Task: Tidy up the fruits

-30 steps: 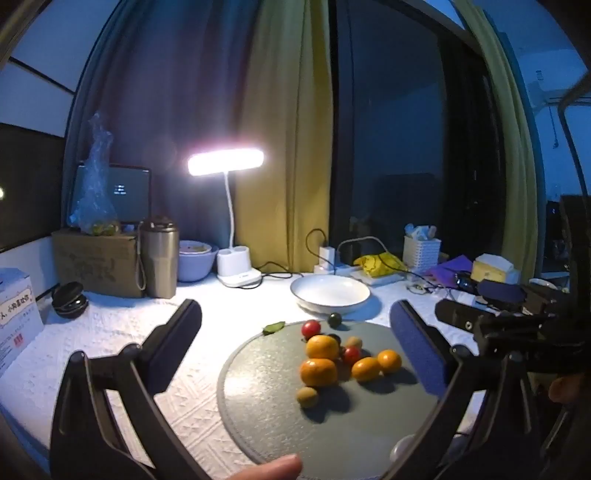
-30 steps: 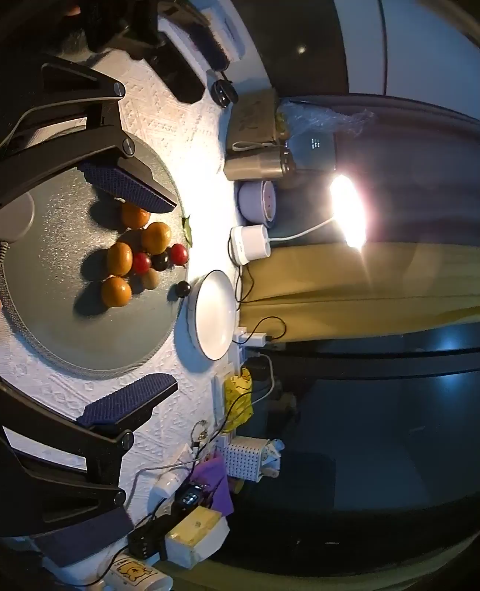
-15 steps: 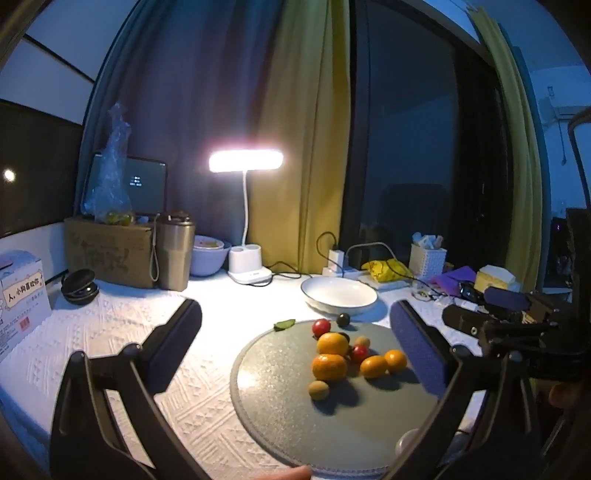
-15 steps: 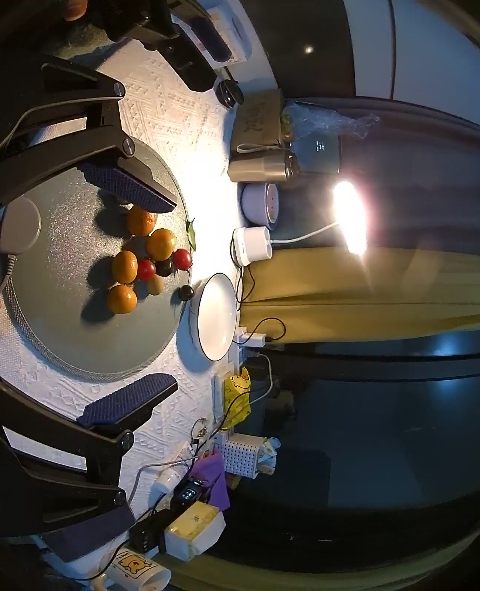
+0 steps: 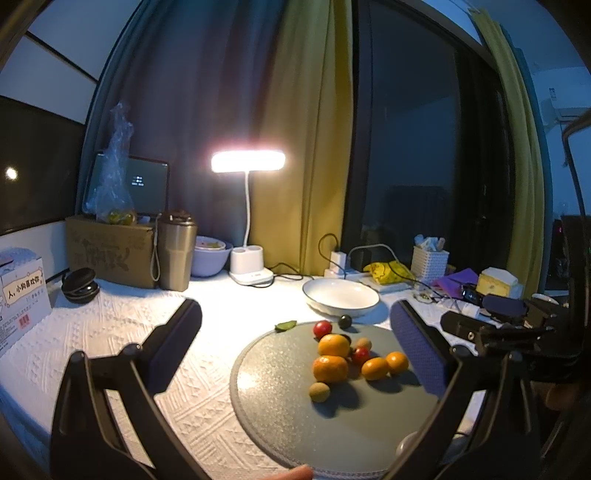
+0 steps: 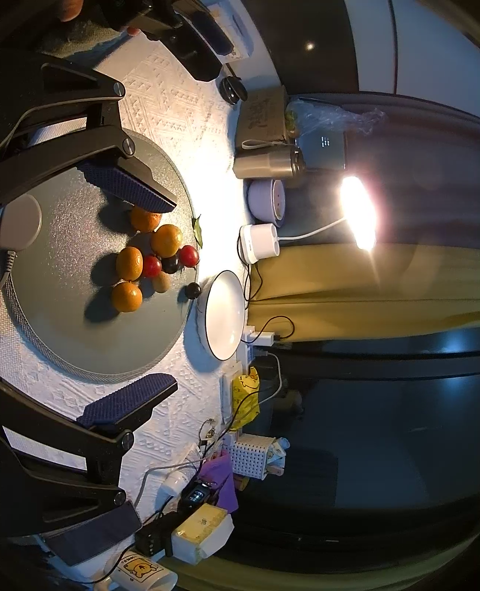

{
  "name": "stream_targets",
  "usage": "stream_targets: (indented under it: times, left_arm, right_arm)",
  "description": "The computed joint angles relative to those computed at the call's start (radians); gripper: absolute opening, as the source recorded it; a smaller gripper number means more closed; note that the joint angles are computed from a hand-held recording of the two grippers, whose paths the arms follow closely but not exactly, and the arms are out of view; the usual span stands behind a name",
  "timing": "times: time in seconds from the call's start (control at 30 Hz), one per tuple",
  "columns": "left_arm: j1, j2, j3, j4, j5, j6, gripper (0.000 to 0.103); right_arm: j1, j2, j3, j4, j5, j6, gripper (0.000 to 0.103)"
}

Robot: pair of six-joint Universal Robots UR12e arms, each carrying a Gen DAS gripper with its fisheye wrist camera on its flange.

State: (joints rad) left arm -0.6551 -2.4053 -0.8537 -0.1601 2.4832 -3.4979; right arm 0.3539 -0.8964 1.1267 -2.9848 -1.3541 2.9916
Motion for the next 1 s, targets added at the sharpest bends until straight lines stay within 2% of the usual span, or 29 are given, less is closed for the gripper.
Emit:
stream_targets:
  times: [0.23, 1.0]
  left_arm:
    - [0.002, 0.008, -0.012, -0.009, -0.025, -0.008, 0.103]
    - [0.003, 0.006, -0.01, -0.013, -0.046, 0.005, 0.103]
  right_arm:
    - [0.0, 0.0, -0.002, 0.005, 0.001, 0.0, 0.091]
    - [0.003, 0.004, -0.007, 0.011, -0.007, 0.001, 0.091]
